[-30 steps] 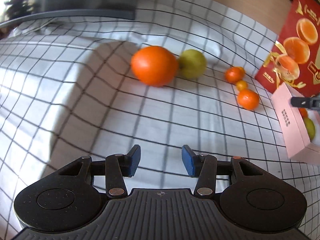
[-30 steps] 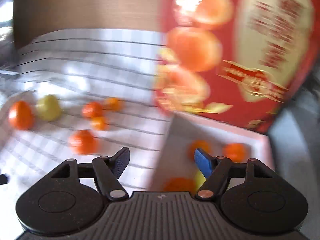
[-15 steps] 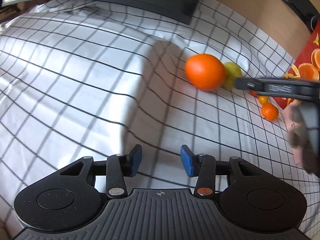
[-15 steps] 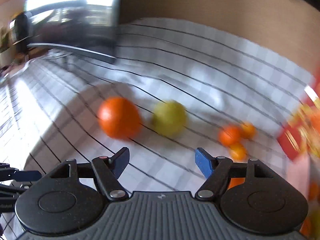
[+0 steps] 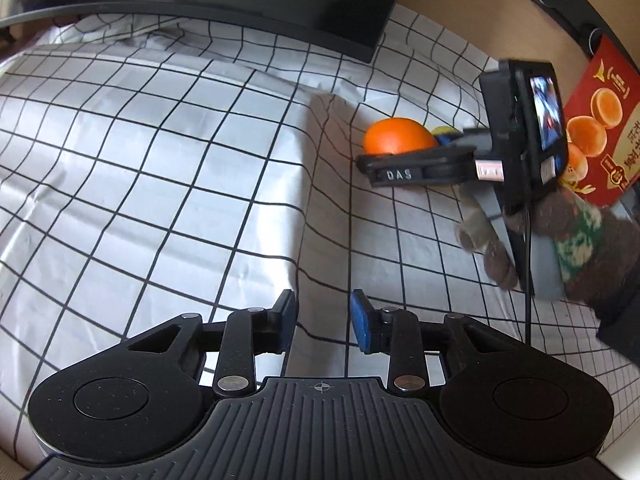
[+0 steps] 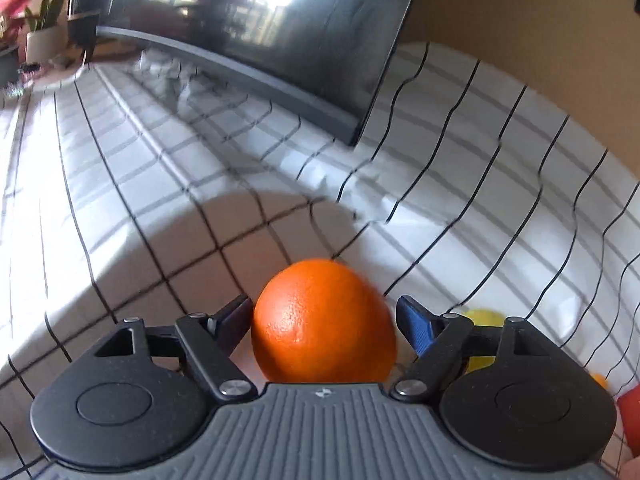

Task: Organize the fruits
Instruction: 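Grasp the large navel orange with the right gripper, then grasp the yellow pear with the left gripper while the right gripper holds the orange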

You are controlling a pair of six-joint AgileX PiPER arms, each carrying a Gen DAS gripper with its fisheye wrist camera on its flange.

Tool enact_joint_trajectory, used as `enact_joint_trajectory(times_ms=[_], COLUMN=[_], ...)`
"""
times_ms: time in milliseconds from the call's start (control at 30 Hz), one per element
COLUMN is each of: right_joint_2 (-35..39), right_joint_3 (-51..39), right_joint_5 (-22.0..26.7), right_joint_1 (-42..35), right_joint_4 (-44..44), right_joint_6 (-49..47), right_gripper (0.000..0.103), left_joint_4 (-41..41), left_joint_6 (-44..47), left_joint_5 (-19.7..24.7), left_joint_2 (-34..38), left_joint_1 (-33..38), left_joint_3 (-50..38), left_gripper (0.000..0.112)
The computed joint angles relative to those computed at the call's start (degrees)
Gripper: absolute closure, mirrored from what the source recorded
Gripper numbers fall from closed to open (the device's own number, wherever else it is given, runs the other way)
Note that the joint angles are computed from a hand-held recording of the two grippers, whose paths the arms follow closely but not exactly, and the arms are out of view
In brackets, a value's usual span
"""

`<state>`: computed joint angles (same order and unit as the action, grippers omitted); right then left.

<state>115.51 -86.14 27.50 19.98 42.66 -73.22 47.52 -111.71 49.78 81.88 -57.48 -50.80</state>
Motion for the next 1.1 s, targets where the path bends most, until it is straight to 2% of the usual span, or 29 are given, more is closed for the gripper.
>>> enact_joint_trajectory(times_ms=[67, 100, 233, 300, 367, 533, 633, 667, 767, 967, 1000, 1033, 1100], right_joint_2=[-1.17, -1.90, -6.63, -9.89, -13.80, -21.16, -22.44, -21.85, -21.16, -20.50, -20.46, -20.16, -19.19], right_joint_3=[2.40, 2.80, 6.51, 10.18, 14.80, 24.30, 26.87, 26.72, 26.72, 28.88, 29.01, 29.07, 28.79], right_joint_5=[-1.81, -0.72, 7.19, 11.75, 14.28, 14.05, 13.36, 14.78, 15.11, 16.74, 16.89, 17.38, 18.50], right_joint_1=[-0.17, -0.76, -6.23, -11.09, -16.58, -29.38, -36.72, -39.77, -44.06, -48.53, -48.73, -49.22, -49.95], right_joint_4=[0.93, 0.37, 1.39, 3.64, 4.29, 2.70, 1.93, 3.64, 5.33, 11.25, 11.07, 11.12, 11.10], right_joint_6=[0.31, 1.91, 3.75, 2.24, 0.76, -2.12, -2.89, -4.18, -5.61, -12.09, -12.08, -12.34, -12.15], right_gripper=[0.032, 0.032, 0.033, 0.033, 0.033, 0.033, 0.033, 0.033, 0.033, 0.032, 0.031, 0.031, 0.029], left_joint_4=[0.35, 0.67, 2.08, 2.71, 2.87, -0.60, -4.17, -4.07, -4.11, -12.13, -13.17, -14.04, -14.80], left_joint_6=[1.07, 1.67, 6.51, 9.52, 13.53, 28.14, 39.17, 42.27, 48.29, 63.93, 65.88, 66.83, 67.70], left_joint_5=[-0.16, -0.39, -2.50, -4.81, -7.81, -14.11, -17.59, -17.68, -10.96, 4.17, 6.27, 6.71, 8.13], left_joint_2=[0.09, 0.09, 1.75, 3.64, 6.08, 14.92, 21.77, 24.47, 33.03, 48.74, 50.86, 51.65, 52.01], left_joint_1=[0.58, 0.94, 3.11, 4.72, 6.66, 11.08, 13.16, 13.59, 14.73, 19.95, 20.51, 21.03, 21.26], left_joint_3=[-0.36, -0.58, -3.01, -5.02, -7.73, -19.45, -29.20, -33.00, -46.42, -72.30, -75.97, -77.34, -79.04], left_gripper=[0.078, 0.078, 0.078, 0.078, 0.078, 0.078, 0.078, 0.076, 0.073, 0.074, 0.071, 0.068, 0.072])
